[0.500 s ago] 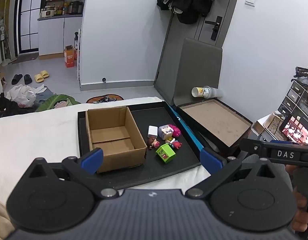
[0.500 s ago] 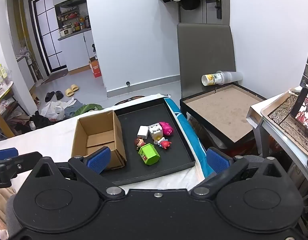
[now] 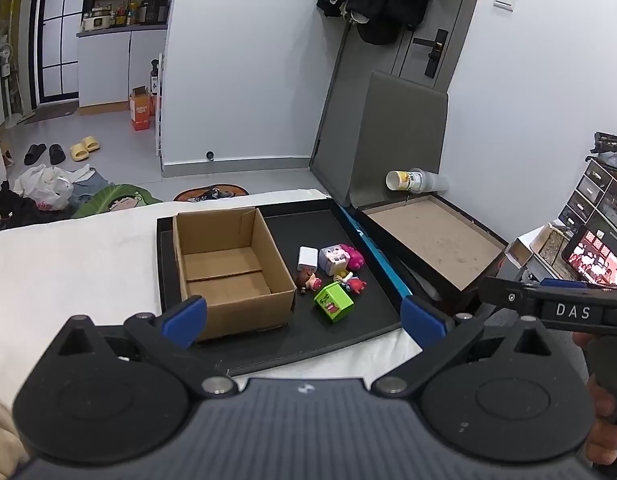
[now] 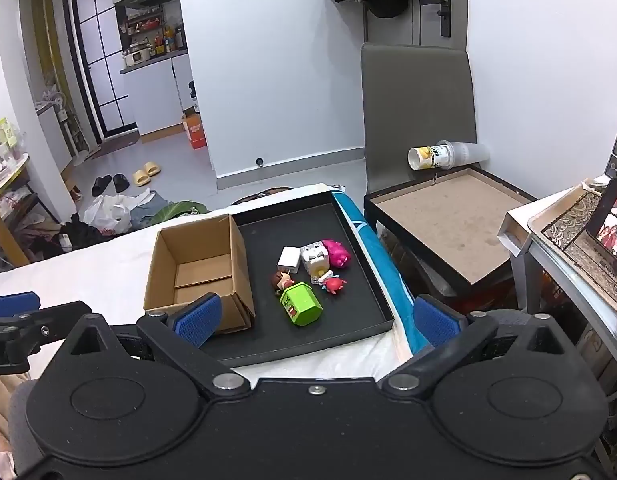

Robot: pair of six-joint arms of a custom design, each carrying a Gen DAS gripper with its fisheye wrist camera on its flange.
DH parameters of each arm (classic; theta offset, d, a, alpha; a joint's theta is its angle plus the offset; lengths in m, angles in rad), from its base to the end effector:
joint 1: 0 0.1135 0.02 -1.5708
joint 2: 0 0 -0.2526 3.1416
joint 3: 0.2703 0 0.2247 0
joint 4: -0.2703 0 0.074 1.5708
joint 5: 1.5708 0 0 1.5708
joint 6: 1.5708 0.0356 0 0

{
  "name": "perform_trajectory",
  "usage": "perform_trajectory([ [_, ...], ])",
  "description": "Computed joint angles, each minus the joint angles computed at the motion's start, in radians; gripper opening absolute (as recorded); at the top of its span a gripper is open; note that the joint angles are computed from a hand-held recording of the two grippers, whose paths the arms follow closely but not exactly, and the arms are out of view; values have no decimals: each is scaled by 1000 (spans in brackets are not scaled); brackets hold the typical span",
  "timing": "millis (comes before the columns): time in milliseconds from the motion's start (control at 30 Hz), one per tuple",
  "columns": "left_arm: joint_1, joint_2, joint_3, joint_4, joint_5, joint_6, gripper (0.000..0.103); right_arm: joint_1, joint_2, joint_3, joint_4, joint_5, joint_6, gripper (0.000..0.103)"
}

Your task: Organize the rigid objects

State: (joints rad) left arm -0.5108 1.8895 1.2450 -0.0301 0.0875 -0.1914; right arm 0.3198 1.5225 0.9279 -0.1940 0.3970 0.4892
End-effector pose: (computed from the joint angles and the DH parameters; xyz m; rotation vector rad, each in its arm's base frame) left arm 0.3420 -0.1952 0.2029 0.4109 2.2487 -0.4718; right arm 0.2854 0.0800 0.2184 0.3808 2.2525 -0.0515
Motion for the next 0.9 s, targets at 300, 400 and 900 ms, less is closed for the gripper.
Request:
perform_trajectory([
  [300, 9, -10, -20, 9, 7, 3, 102, 23, 18, -2, 9, 5, 3, 103],
  [400, 9, -9, -17, 6, 7, 4, 102, 32, 16, -4, 12, 20, -6, 103],
  [900, 8, -16, -27, 2, -2, 7, 102, 38, 17, 8, -5, 27, -6, 103],
])
